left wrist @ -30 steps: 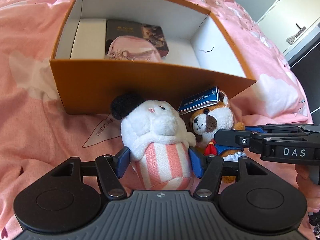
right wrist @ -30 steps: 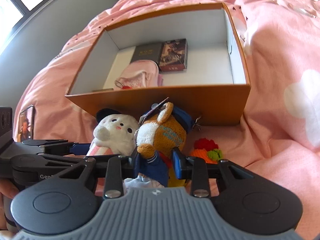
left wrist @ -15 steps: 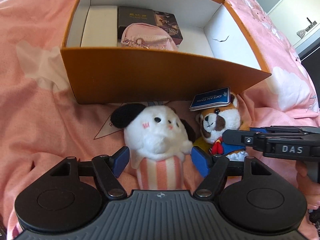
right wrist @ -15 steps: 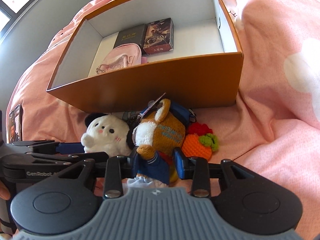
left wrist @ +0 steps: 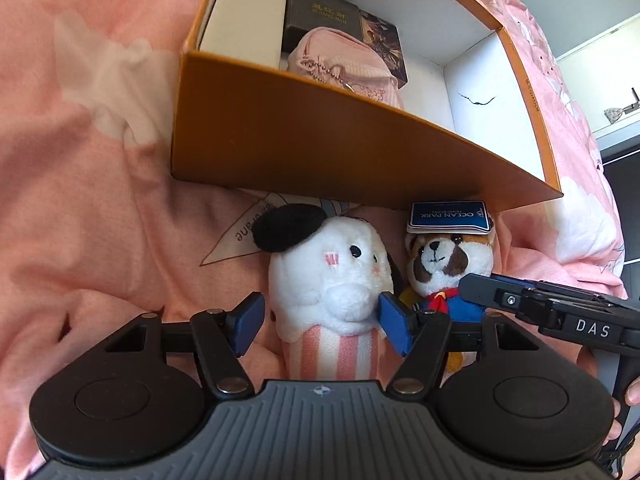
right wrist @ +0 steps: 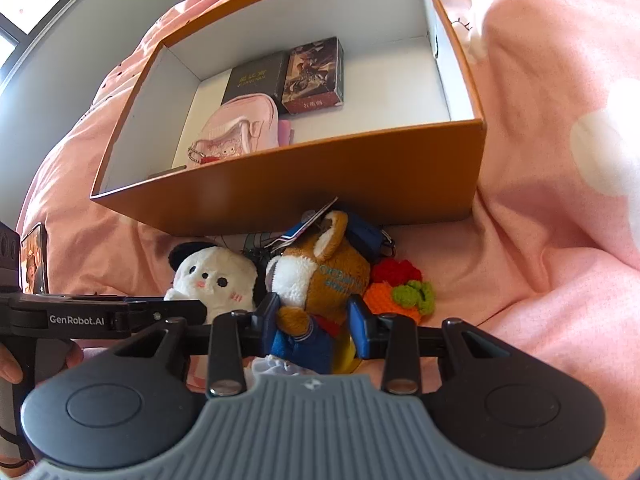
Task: Organize objects
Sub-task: 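Lift both plushes and carry them over the shoebox with both grippers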
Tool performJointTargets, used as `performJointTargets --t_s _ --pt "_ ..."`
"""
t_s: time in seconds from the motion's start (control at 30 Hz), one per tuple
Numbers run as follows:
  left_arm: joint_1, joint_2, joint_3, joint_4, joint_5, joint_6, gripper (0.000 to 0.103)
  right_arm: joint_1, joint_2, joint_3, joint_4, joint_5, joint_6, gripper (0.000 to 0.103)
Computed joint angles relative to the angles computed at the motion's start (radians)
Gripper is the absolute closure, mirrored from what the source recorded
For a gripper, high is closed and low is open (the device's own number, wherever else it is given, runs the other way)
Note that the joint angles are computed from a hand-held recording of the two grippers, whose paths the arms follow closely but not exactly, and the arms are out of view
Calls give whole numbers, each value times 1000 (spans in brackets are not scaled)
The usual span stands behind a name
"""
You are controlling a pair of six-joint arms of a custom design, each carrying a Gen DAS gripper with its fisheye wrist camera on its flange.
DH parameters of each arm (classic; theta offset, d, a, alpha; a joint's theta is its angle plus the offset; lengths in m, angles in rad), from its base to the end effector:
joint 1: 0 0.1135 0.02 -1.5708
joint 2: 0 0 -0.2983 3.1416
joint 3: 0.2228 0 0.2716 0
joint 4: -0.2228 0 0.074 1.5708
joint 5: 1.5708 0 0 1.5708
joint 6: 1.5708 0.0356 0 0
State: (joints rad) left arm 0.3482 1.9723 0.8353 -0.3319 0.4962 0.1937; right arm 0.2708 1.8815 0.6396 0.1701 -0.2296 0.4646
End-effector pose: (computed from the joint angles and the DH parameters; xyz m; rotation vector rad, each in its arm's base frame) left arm 0.3001 0.0909 0.0682 -0.1826 2.8344 -0.6544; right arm 0.2923 0.0895 0.0708 0.1828 2.7020 0.5392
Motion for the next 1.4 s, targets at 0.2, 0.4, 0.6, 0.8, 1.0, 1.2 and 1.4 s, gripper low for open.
performJointTargets --t_s 0.2,0.4,0.6,0.8,1.0,1.2,1.4 --pt "-36 33 -11 37 24 -38 33 10 37 36 -27 -5 5 61" --pt "-44 20 -36 70 22 -53 36 18 58 46 -24 6 -1 62" --pt "-49 -43 -86 100 16 -66 40 33 36 29 -8 28 -2 69" --pt "-53 -181 -154 116 -5 -52 41 41 -59 -16 -14 47 -20 70" --pt "-32 -340 -163 42 21 11 41 29 -231 -69 -50 28 -49 71" --pt "-27 -453 -146 -6 93 -5 41 6 -406 -83 -116 35 -83 71" --pt "-46 -458 -61 14 124 -59 41 -44 -484 -36 -159 12 -120 71"
